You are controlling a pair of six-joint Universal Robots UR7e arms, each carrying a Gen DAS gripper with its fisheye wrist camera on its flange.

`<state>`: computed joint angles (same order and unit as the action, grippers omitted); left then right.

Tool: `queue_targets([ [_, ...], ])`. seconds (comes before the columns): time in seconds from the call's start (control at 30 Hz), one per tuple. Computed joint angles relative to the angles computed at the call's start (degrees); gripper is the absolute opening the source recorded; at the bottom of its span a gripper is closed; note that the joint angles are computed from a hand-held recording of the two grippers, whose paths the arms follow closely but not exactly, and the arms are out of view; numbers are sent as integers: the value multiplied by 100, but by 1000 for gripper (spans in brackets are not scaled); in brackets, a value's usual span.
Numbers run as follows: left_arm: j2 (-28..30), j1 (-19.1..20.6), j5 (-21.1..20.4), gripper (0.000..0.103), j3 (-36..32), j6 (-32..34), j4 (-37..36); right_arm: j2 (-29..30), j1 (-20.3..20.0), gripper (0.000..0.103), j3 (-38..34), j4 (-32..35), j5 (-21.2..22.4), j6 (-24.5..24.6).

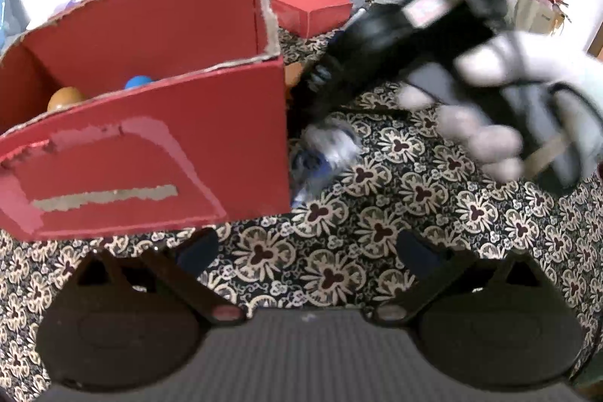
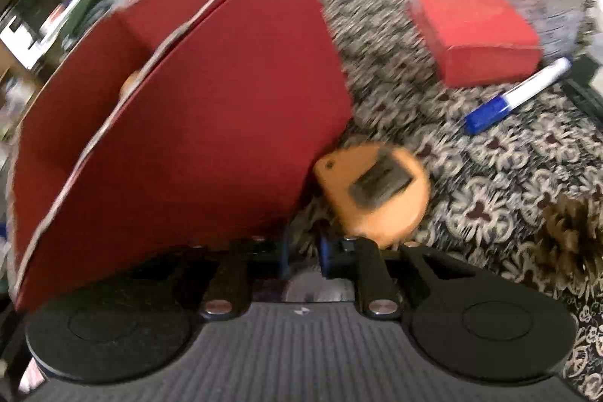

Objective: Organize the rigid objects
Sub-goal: 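Reach the right tool to the clear correction tape dispenser and grasp it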

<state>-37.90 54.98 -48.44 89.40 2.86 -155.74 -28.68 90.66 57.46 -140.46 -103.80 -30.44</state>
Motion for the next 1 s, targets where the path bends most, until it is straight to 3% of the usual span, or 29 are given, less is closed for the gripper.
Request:
queue_targets([
  [0.1,-31,0,-122,101,32,150,-11,-239,21,0,31,968,-172,-356],
  [0.2,-23,34,-403,101,32,307,83,-579,-13,2,417,1369,-229,-489],
  [0.37,-13,50,-686,97,35,473,251,-1130,-247,3,1181,1160,193,3],
  [0.57,-33,-3,-590,94,179,800,120,-1561,-513,7,1793,890,681,521],
  [0.63,-35,22,-597,94,157,667,182,-1637,-558,7,1914,745,763,585],
  [0.8,-20,116,-650,74,-18,186,484,-1693,-613,7,2141,379,963,608],
  [0.9,-124,220,-977,62,-87,-281,812,-1712,-689,8,2228,228,1220,742],
  [1.0,-318,324,-1394,60,-33,-752,1061,-1723,-787,8,2179,519,1511,877],
])
